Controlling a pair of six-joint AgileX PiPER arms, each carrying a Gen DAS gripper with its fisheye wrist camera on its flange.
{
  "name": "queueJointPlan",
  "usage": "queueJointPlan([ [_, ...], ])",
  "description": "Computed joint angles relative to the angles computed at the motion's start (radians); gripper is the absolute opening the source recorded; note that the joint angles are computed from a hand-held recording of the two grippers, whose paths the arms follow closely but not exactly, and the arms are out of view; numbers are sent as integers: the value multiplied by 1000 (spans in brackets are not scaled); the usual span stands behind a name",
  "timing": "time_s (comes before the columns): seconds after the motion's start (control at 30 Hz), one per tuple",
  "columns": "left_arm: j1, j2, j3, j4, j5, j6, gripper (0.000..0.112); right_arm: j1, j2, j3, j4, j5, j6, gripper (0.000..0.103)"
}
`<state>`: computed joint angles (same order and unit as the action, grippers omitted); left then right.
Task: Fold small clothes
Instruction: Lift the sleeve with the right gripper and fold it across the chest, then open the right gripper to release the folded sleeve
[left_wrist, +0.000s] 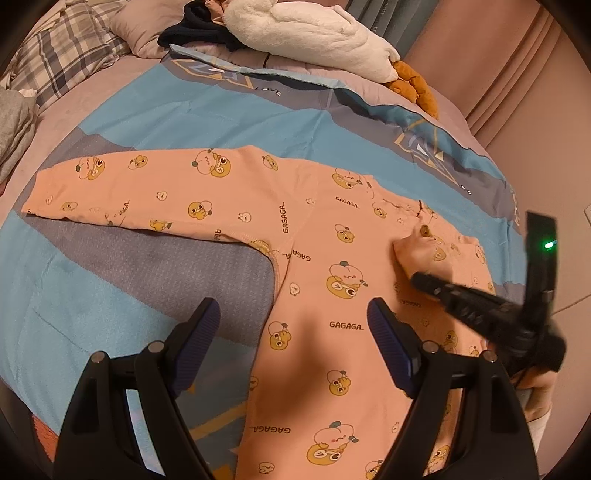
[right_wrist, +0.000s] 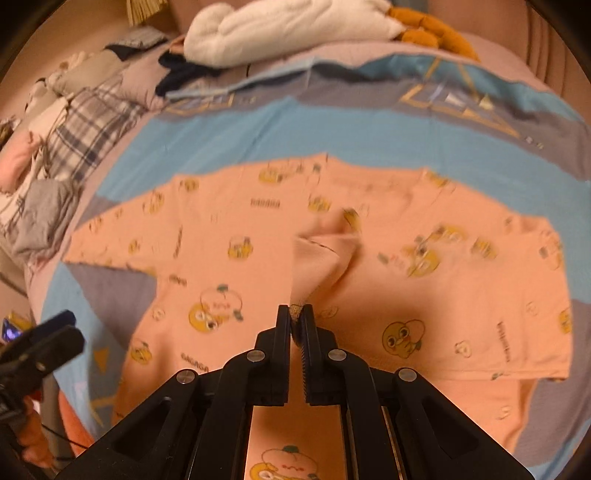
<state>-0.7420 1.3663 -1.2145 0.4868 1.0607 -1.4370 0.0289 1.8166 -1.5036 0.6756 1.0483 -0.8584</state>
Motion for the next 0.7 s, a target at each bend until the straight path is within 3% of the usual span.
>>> queueJointPlan([
  [0.23,4,-7,11,-10,-8,1,83,8,34,-22,-45,57,14,8],
  [0.33,7,-9,12,-13,-15,5,83,-31,25,-41,9,117,-15,27],
  [0.4,14,-11,12,-24,-31,19,83,-68,4,-29,55,136,-45,53],
  [0.53,41,0,9,-59,-104,68,82,-136,-24,-12,108,149,-74,55],
  [0.7,120,67,-14,-204,-292,231,81,-184,-36,12,84,45,-8,55],
])
